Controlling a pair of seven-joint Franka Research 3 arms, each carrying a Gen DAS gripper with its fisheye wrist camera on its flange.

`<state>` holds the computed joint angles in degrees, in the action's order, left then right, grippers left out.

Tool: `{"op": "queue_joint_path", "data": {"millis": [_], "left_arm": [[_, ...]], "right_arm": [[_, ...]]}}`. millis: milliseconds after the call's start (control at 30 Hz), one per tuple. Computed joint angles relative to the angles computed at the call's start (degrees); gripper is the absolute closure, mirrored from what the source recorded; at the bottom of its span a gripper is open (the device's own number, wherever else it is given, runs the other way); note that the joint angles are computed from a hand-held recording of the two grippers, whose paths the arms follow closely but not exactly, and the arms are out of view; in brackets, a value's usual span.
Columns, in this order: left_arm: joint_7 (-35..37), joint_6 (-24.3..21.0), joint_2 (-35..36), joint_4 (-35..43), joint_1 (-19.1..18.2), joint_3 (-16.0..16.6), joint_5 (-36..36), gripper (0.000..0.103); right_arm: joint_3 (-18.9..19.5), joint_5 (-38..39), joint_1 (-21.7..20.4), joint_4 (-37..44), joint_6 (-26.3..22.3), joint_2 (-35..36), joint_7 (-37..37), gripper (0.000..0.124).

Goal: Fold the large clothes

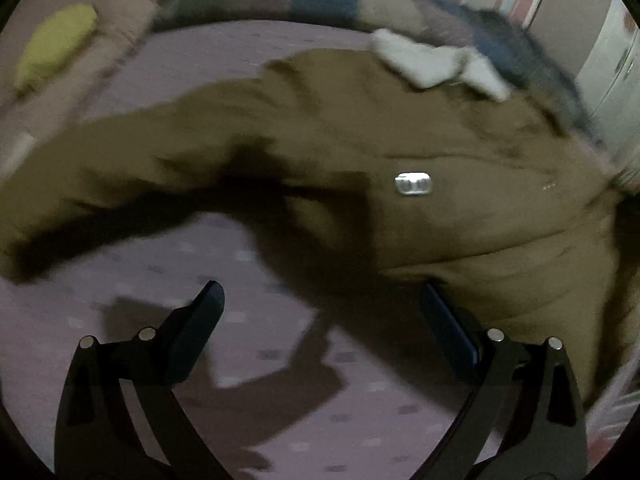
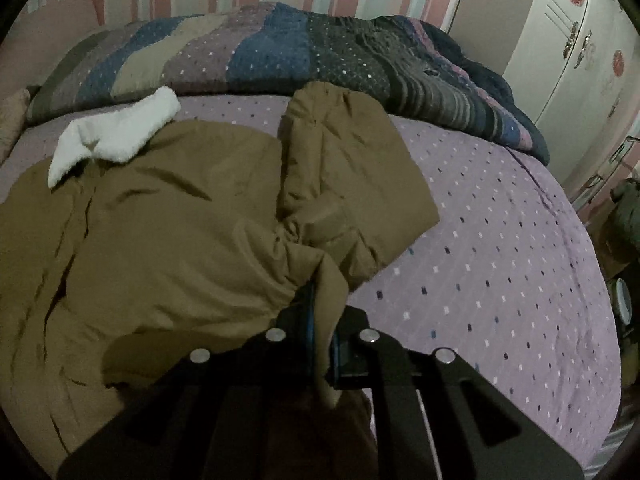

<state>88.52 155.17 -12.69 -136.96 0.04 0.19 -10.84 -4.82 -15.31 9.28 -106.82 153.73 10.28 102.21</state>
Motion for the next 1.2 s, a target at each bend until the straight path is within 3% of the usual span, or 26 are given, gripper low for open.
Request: {"op": "queue_joint_path", "data": {"millis": [67,300,333,367,433,533,600,667,700,967,1100,1200], "left_arm": [[2.32,0.80,1.02,0.48,-2.24,0.97,-6.08,0.005],[4.54,-2.46,9.11,7.45,-1.44,-1.06,-12.30,0.008],[4.55,-3.14,10.13,8.69,-1.07,-1.78,-12.37,0.015],[6.89,-4.69,11.04,10.45,0.22,-3.17,-14.82,0.023],[8.35,-7.10,12.72,14.13,-0.43,-3.71,-14.82,0.076],[-5.17,-4.85,13.88,15.88,-1.40,-5.20,6.86,0.101],[-6.85,-5.77,13.13,15.81,-0.58,-5.95,9.41,0.102],[-4.52,-5.45,10.58,13.88,0.03,-5.67,6.50,0.103],[-3.37,-5.60,8.71,12.58,0.26,-5.25,5.21,0.103],[1.67,-9.86,-4.93,7.28,0.31,-1.35,6.83,0.103],[0.36,-13.52,-4.62,9.15,1.21,-1.76,10.59,0.103],[-0.06,-13.79,-4.21,8.39,1.00,-1.14,9.84,0.103]], "right_arm": [[0.55,2.92,-0.89,-1.26,0.86,-0.30,-1.78,0.117],[2.05,13.53,-2.84,-2.55,-0.60,0.74,-9.83,0.110],[2.14,14.79,-3.04,-2.42,-1.40,0.93,-10.77,0.103],[2.28,16.15,-3.28,-2.59,-2.05,0.91,-11.79,0.088],[2.71,19.65,-3.89,-3.23,-3.68,0.73,-13.94,0.071],[4.27,28.19,-5.14,-5.65,-5.01,-0.62,-20.04,0.074],[4.32,29.39,-4.52,-7.17,-5.65,-1.74,-20.84,0.090],[4.44,30.39,-3.93,-8.77,-5.60,-3.24,-21.55,0.106],[4.72,31.80,-3.72,-9.60,-6.14,-4.31,-22.17,0.108],[5.87,41.80,-0.61,-16.22,-7.62,-14.47,-26.47,0.112],[5.98,40.01,0.03,-18.75,-4.41,-17.82,-24.18,0.112],[5.16,38.60,-0.29,-17.83,-5.53,-17.22,-24.05,0.112]]}}
